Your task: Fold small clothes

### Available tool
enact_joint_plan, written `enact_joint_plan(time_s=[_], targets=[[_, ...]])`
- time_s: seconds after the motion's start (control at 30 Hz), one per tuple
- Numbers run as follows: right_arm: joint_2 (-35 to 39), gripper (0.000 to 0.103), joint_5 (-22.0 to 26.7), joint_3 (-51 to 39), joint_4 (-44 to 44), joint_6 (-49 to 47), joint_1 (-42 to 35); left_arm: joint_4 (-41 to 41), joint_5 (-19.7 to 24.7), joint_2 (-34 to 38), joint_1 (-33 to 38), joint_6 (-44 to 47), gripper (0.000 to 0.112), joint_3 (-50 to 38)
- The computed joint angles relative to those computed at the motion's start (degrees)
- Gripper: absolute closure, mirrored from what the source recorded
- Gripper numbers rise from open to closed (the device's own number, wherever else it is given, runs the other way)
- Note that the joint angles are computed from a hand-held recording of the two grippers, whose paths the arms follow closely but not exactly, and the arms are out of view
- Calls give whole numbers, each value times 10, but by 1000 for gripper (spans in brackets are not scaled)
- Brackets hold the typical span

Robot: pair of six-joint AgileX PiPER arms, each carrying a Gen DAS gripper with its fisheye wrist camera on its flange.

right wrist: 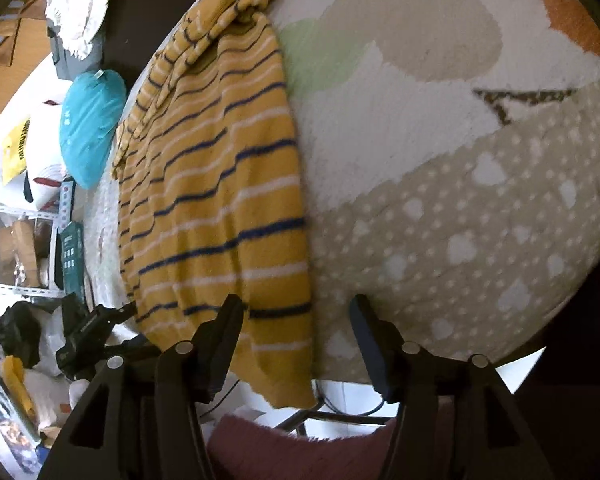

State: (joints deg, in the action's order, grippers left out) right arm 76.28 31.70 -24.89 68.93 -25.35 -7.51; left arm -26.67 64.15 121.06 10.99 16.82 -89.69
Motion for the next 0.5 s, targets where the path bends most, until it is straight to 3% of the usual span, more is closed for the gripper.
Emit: enact_joint_plan(time_s=[0.17, 0.2, 0.33, 0.37, 0.4, 0.47, 0.5], targets=[[30, 39, -13, -3, 74, -48, 63, -15, 21, -11, -10, 35, 23, 41], [30, 38, -25, -6, 64, -35, 77, -17, 26, -13, -13, 44, 29, 48], [35, 40, -40, -14, 57, -21, 100, -31, 46, -23, -29, 74, 97, 51], [38, 47, -39, -16, 57, -23, 106, -33, 44, -35, -31, 80, 102, 61], [43, 66, -32, -18, 59, -30, 106, -33, 41, -42, -32, 78, 102, 66], [86, 91, -2, -34, 84, -65, 119, -38, 40, -52, -31, 60, 102, 70], [101, 92, -1, -42, 81, -61, 132, -41, 45, -55, -22, 51, 103, 71]])
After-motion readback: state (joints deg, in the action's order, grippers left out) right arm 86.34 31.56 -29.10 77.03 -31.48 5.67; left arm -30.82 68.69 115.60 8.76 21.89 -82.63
